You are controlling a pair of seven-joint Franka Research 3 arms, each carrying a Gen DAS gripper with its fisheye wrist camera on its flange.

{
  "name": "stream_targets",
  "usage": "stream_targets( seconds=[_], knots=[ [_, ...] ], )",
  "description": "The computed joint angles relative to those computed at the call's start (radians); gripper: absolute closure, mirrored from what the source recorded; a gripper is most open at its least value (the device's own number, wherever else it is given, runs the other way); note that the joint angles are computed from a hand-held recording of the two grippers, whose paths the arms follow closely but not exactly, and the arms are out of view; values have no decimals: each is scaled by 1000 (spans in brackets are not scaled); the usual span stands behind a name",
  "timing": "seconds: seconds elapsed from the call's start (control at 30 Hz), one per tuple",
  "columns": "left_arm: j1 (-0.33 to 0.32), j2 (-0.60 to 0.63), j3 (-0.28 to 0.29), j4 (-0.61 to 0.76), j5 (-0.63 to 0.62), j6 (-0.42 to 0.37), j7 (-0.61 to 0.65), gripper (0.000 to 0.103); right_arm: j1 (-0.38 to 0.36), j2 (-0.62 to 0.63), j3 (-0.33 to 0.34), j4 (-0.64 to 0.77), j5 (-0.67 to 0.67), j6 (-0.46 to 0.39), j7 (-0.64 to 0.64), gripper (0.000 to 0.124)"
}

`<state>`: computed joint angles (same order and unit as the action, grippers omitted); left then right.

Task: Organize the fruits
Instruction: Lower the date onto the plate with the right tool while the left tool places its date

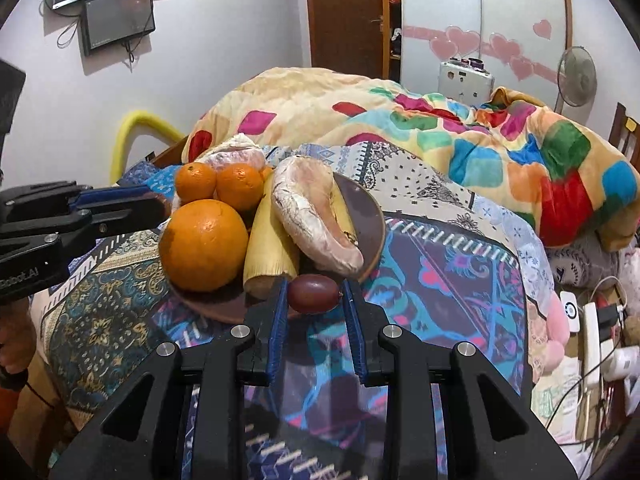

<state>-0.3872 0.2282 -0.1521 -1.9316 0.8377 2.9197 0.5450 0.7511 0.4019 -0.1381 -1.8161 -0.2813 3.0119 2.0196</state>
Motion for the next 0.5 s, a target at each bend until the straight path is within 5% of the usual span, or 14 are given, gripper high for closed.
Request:
stream_targets(
  seconds=[0.5],
  knots=[
    [-37, 119, 21, 148, -69, -42, 94, 83, -41, 43, 41, 63, 28, -67, -48, 98]
  ],
)
